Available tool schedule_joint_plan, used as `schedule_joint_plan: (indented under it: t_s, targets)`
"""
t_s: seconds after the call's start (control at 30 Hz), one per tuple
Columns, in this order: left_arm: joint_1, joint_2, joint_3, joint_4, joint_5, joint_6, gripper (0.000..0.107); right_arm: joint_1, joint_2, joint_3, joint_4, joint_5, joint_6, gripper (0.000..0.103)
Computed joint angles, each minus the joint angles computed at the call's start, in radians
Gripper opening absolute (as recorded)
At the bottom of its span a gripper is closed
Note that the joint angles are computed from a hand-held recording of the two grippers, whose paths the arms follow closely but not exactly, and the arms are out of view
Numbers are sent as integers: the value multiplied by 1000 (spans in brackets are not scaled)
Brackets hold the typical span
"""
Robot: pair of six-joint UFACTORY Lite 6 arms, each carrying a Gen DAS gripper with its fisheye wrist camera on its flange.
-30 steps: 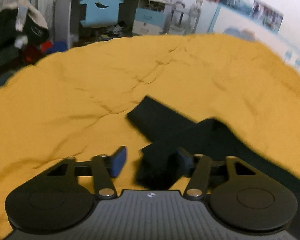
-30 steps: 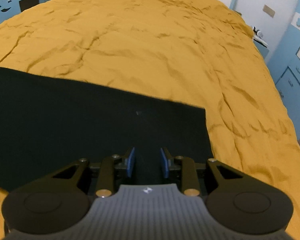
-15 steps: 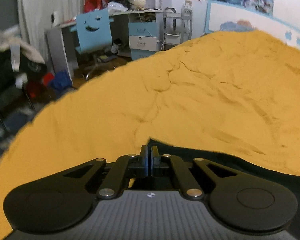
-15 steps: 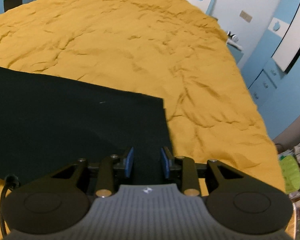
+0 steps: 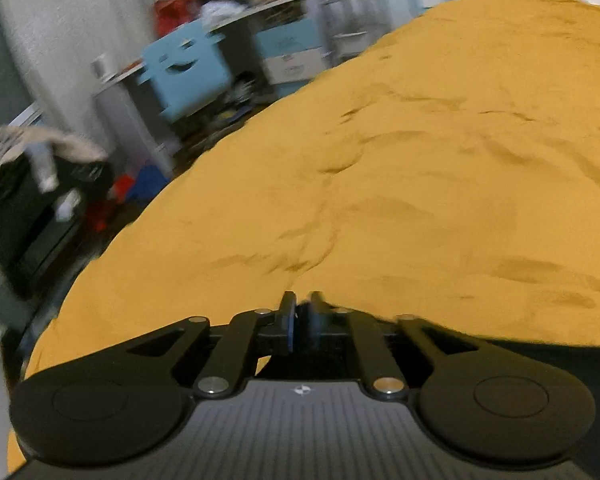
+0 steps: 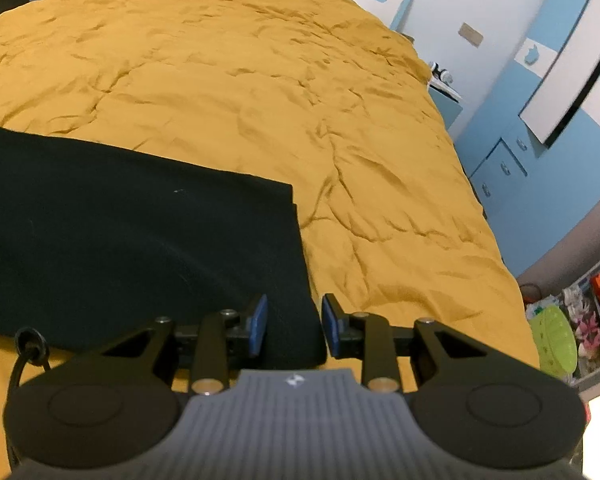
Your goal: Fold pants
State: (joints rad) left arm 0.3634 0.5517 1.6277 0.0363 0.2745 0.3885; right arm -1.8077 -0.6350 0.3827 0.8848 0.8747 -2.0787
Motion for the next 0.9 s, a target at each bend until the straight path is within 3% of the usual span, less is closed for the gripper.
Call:
schedule_joint_plan:
  t_s: [0.07, 0.27, 0.33, 0.43, 0.57, 0.67, 0.9]
  targets:
    - [17, -32, -38, -19, -21, -22, 26, 8, 49, 32, 9, 0, 9, 24]
    - [80, -193, -158, -364, 30, 281, 30, 58, 358, 274, -13, 84, 65, 27]
    - [89, -244, -193, -399, 59, 294, 31, 89, 468, 373, -12, 106, 57, 29]
    - [74, -303, -242, -311, 70, 196, 32, 160, 633, 526, -31, 136, 106, 35]
    - [34, -340, -264, -111, 96, -26, 32, 288, 826, 676, -11, 153, 173, 35]
    - [9, -374, -292, -22, 109, -113, 32, 380, 913, 714, 39, 94, 146, 41]
    - [-6, -395, -304, 22, 128, -153, 32, 473, 1135, 857, 67, 59, 142, 41]
